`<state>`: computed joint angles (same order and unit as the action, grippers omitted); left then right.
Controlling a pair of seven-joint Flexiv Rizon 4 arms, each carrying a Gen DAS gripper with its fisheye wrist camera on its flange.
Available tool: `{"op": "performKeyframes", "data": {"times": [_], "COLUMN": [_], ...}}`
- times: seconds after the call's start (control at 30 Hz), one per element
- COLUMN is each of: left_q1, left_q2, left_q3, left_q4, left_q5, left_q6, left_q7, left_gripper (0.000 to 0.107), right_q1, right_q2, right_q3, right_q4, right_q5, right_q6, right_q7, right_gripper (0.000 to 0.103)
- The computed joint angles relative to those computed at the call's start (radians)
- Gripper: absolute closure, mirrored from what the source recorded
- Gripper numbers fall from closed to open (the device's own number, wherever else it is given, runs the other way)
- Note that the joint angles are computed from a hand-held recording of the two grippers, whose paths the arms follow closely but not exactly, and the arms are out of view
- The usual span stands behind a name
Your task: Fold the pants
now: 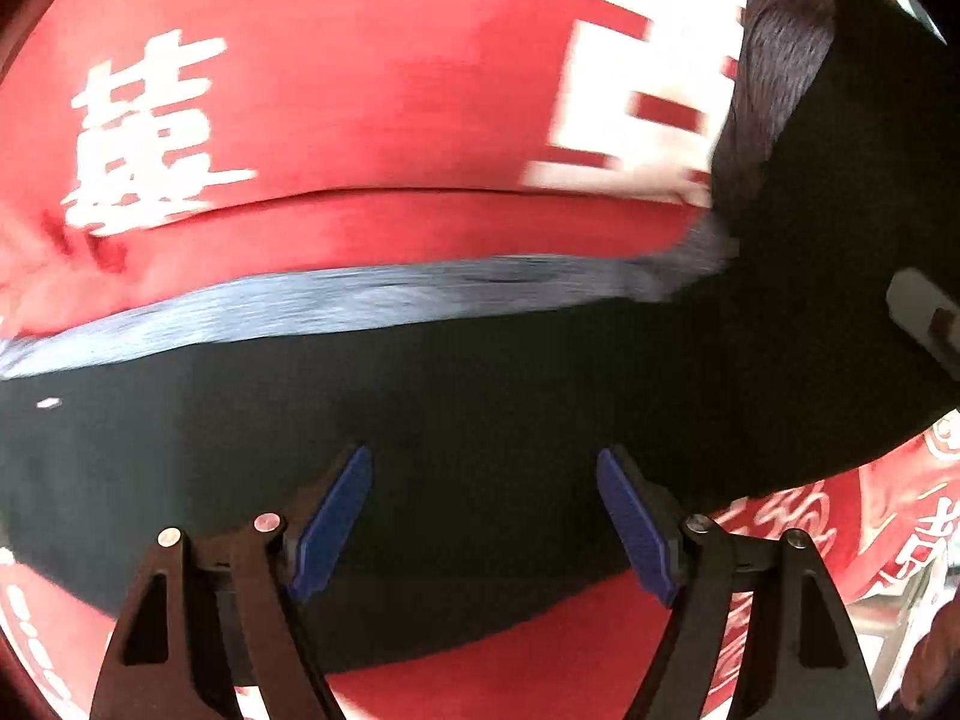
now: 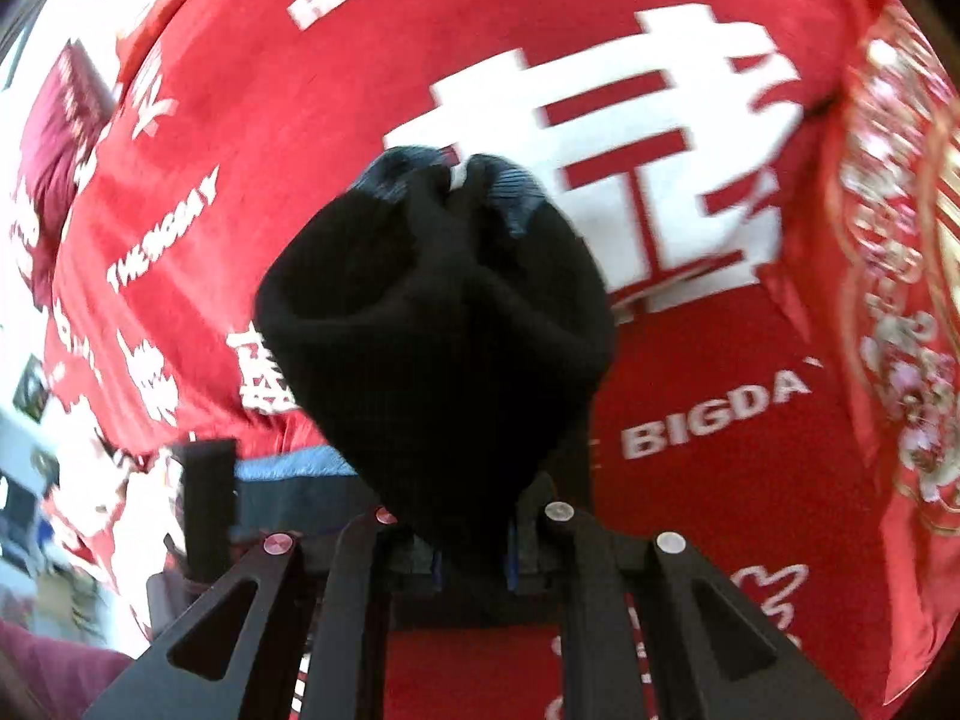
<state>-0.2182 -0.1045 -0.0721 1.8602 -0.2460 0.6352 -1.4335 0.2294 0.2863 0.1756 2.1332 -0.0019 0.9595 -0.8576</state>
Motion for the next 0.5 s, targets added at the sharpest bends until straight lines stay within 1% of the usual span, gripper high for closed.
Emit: {"op": "performKeyframes", "data": {"times": [0.1, 0.2, 0.27, 0.3, 0.33, 0.37, 0.4, 0.43, 0.47, 0.5], "left_q1": [0.046, 0.102, 0.139, 0.151, 0.165, 0.177, 0.187, 0.192, 0.197, 0.203], "left_q2": [0.035, 0.065, 0.074, 0.08, 0.084, 0.088, 0.082, 0.073, 0.07, 0.07], "left_q3": [0.047, 0.089, 0.109, 0.114, 0.12, 0.125, 0.124, 0.12, 0.12, 0.12], "left_q4": [0.021, 0.046, 0.058, 0.072, 0.081, 0.09, 0.086, 0.083, 0.091, 0.091], "left_q5": [0.049, 0.096, 0.119, 0.126, 0.133, 0.134, 0.133, 0.127, 0.119, 0.107], "left_q6": [-0.03, -0.055, -0.065, -0.062, -0.065, -0.07, -0.078, -0.077, -0.069, -0.076], "left_q7": [0.012, 0.022, 0.029, 0.032, 0.041, 0.054, 0.057, 0.059, 0.069, 0.079], "left_gripper": [0.028, 0.028, 0.028, 0.028, 0.028, 0.028, 0.028, 0.028, 0.028, 0.028], "right_q1": [0.03, 0.097, 0.149, 0.178, 0.216, 0.242, 0.276, 0.3, 0.308, 0.31], "right_q2": [-0.085, -0.201, -0.271, -0.308, -0.351, -0.369, -0.393, -0.399, -0.391, -0.373], "right_q3": [0.052, 0.094, 0.108, 0.113, 0.12, 0.118, 0.119, 0.12, 0.12, 0.123], "right_q4": [-0.046, -0.1, -0.136, -0.157, -0.179, -0.186, -0.202, -0.208, -0.202, -0.198], "right_q5": [-0.088, -0.179, -0.24, -0.28, -0.354, -0.397, -0.461, -0.498, -0.5, -0.475], "right_q6": [-0.013, -0.057, -0.124, -0.184, -0.267, -0.313, -0.388, -0.425, -0.422, -0.396], "right_q7": [0.051, 0.102, 0.127, 0.138, 0.16, 0.166, 0.167, 0.157, 0.144, 0.125], "right_gripper": [0.083, 0.08, 0.078, 0.077, 0.076, 0.074, 0.071, 0.066, 0.055, 0.048]}}
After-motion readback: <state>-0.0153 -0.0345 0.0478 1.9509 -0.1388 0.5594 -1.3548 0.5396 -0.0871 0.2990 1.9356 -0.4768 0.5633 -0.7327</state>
